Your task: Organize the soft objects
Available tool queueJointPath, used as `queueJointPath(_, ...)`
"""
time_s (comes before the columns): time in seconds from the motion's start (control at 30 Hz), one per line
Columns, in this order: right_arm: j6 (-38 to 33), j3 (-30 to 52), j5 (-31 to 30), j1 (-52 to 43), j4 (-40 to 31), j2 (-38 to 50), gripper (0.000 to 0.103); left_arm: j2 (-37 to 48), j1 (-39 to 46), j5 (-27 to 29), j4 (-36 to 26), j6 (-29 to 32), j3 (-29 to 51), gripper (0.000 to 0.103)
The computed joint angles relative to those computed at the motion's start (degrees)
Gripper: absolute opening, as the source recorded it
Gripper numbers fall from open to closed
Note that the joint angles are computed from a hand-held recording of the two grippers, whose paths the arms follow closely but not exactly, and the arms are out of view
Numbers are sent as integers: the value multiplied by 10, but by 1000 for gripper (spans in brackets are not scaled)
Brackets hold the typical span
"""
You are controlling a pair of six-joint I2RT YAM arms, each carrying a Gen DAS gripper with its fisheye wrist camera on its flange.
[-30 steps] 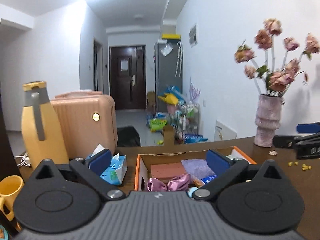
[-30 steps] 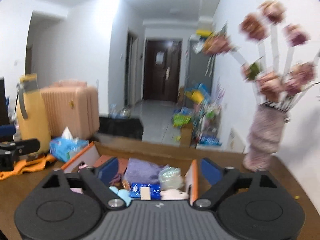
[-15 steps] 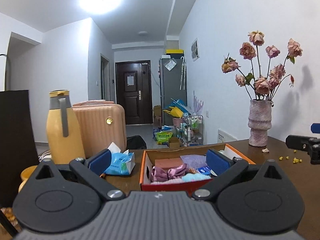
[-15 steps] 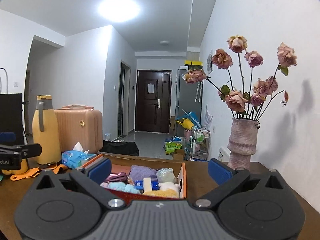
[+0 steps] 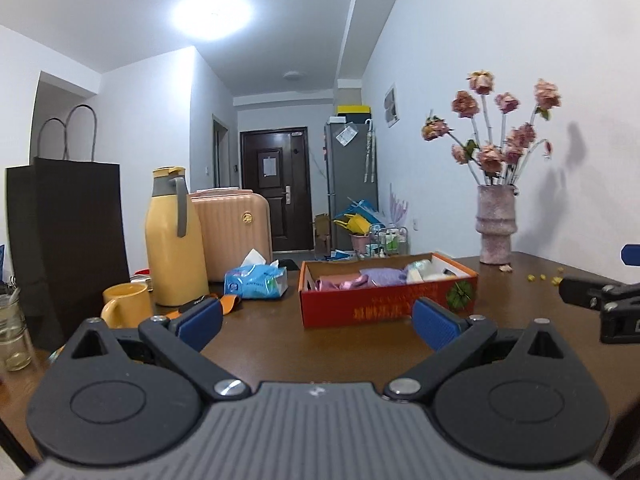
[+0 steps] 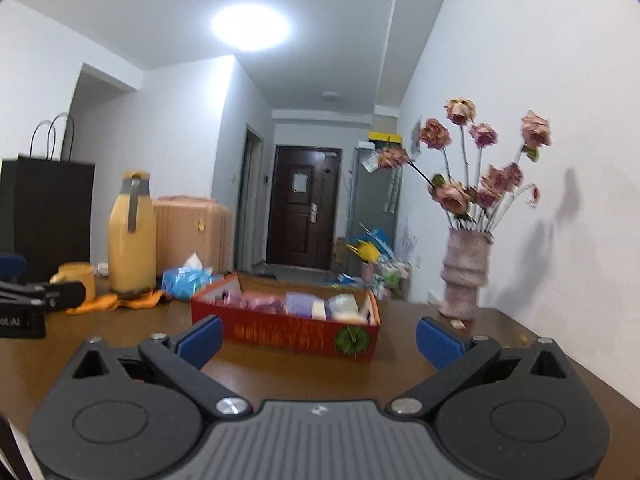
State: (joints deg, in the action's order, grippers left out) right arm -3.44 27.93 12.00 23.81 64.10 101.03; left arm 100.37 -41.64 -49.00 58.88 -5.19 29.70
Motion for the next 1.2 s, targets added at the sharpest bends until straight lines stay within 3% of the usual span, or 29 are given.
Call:
queueJointPath(0.1,21,-75,45,52,29,-29,103,-23,-41,-36,10,-35,-55,103)
queueJointPath(0.23,58,-119,57,99,45,-28,103,-29,-59,-55,-18,-50,-69,103)
queueJointPath(0.47,64,-100,67,108,19,-30,103,-50,-43,-39,-46,-86,-79,103)
queueJointPath(1.2,80,-95,46,87,24,-30,103,-53,-45,-23,-39,-74,-82,103)
